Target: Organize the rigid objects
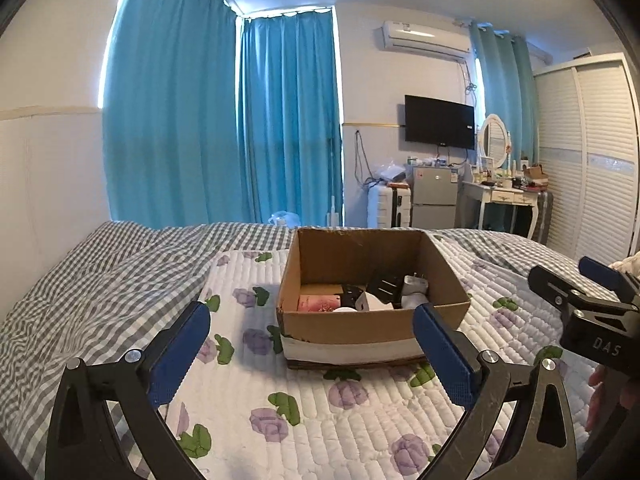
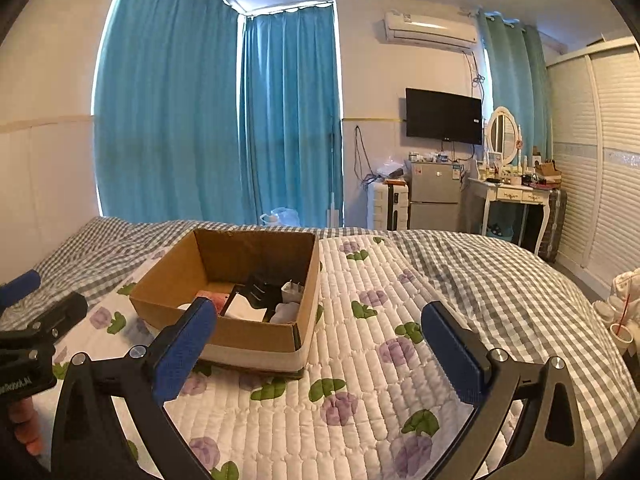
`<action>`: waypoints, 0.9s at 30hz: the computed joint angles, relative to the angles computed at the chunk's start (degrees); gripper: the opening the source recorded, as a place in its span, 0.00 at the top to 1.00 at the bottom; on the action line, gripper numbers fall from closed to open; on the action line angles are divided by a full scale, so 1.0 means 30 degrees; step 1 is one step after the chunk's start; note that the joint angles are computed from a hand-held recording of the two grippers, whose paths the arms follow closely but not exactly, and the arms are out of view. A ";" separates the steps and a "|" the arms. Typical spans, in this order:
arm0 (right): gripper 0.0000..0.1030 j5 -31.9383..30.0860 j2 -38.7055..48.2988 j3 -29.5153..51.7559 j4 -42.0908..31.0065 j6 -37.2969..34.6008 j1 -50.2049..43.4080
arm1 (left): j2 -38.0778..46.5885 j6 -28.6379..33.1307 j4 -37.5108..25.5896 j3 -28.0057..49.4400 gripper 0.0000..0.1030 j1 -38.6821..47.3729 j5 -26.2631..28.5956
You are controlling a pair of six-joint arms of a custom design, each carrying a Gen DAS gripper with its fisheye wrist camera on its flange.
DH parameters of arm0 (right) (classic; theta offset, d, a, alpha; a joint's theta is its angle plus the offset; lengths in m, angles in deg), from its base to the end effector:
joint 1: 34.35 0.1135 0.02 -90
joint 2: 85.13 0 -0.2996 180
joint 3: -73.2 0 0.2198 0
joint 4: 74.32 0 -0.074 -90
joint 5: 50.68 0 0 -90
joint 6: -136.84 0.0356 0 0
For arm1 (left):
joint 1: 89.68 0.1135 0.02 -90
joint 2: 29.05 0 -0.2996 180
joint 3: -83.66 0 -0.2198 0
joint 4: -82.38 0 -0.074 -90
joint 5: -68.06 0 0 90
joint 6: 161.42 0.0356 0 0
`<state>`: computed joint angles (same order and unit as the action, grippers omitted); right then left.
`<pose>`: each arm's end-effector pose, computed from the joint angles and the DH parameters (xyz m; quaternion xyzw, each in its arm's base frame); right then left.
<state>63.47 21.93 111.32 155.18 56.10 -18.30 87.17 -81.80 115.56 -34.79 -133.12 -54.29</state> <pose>0.2801 0.0654 0.1594 0.0733 0.8040 -0.0429 0.5885 0.2863 -0.2449 0.1648 0.0755 0.8056 -0.0393 0.5863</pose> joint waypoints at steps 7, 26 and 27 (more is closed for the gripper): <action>0.00 -0.0125 -0.0014 0.0001 -0.0281 0.0033 -0.0048 | 0.0040 -0.0267 -0.0557 0.0254 0.00 0.0228 0.0228; 0.00 0.0117 0.0270 0.0454 -0.0626 -0.0658 0.0446 | 0.0311 -0.0513 -0.0915 0.0601 0.00 0.0460 0.0549; 0.00 0.0130 0.0303 0.0461 -0.0646 -0.0657 0.0448 | 0.0311 -0.0494 -0.0912 0.0589 0.00 0.0446 0.0534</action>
